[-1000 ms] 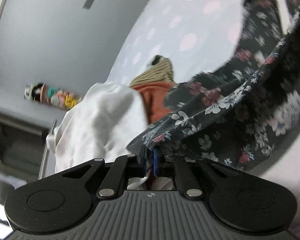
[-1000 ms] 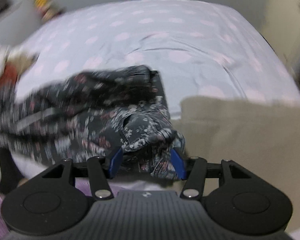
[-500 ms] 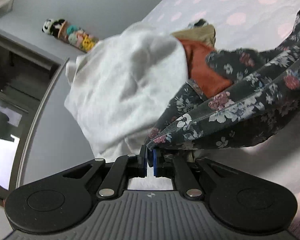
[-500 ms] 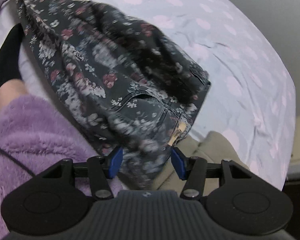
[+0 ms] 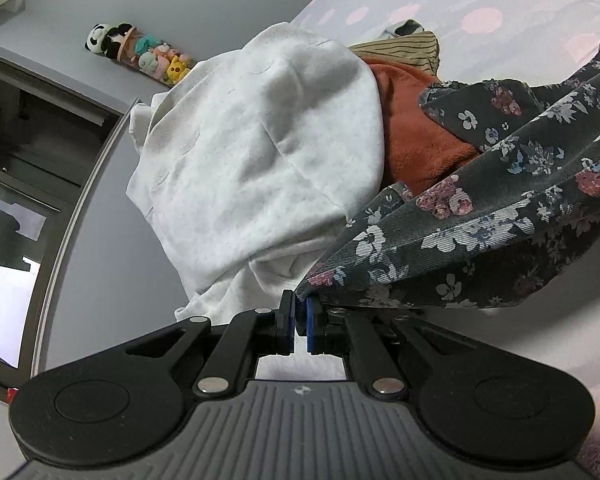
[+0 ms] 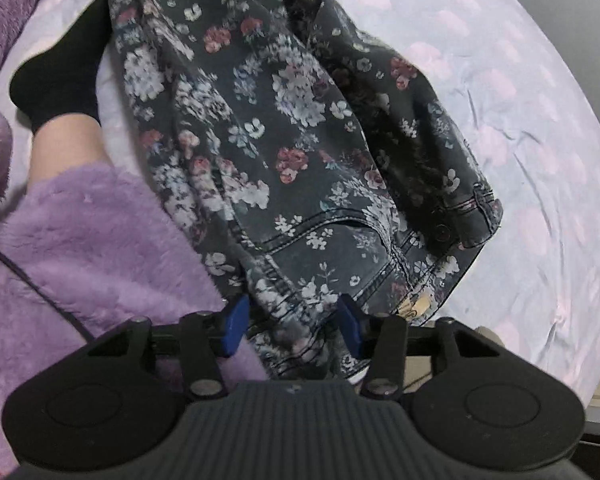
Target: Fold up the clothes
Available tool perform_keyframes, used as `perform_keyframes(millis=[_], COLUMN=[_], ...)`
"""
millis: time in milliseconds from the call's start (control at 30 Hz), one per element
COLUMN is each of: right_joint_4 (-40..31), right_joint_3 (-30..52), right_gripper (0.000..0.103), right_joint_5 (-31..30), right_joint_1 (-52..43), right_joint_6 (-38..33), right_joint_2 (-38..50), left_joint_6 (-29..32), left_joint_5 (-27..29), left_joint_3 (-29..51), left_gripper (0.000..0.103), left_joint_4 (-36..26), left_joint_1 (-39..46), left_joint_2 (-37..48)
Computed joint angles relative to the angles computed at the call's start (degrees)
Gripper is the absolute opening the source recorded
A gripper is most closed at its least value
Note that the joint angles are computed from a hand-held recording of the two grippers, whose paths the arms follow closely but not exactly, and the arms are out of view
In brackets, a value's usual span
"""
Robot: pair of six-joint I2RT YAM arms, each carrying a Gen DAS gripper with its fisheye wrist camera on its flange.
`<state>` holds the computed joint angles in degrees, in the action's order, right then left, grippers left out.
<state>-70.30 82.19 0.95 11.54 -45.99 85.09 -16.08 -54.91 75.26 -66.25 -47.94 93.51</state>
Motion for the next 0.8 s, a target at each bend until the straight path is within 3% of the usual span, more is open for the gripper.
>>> perform_keyframes(millis=[33, 67, 100, 267, 433, 600, 800], right_joint_4=[-0.4, -0.8, -1.3, 2.4, 9.0, 15.3, 18.2], right_joint_3=[0.1, 0.1, 0.3, -1.7, 3.9, 16.8, 41.9], right_gripper=[0.041, 0.023, 0.015, 0.011, 0.011, 0.011, 0.011], right_joint_5=[0.3, 0.5, 0.6, 3.9, 8.3, 15.7, 23.2], right_joint_1=[0.2, 0.4, 0.5, 1.2, -0.7, -0.2, -0.2], right_joint_6=[0.6, 1.2, 1.8, 4.4, 11.3, 15.3, 21.6], right_joint_2=[0.7, 1.4, 1.9, -2.1, -3.4, 4.5, 18.6], left_joint_6=[-0.1, -0.2, -0.3, -0.3, 1.5, 4.5, 11.2], left_joint_5=[-0.1, -0.1, -0.2, -0.3, -0.7, -2.7, -7.9], left_joint_3=[0.1, 0.2, 0.3, 1.6, 9.5, 24.6, 43.6], left_gripper=[0.004, 0.004, 0.004, 0.004, 0.002, 0.001, 0.0], left_joint_4=[-0.2, -0.3, -0.5, -0.7, 0.7, 0.7, 5.6], left_joint_1=[-0.1, -0.1, -0.2, 0.2, 2.5, 4.8, 5.6], left_joint_2=[0.0, -0.1, -0.1, -0.1, 2.4, 9.3, 15.5])
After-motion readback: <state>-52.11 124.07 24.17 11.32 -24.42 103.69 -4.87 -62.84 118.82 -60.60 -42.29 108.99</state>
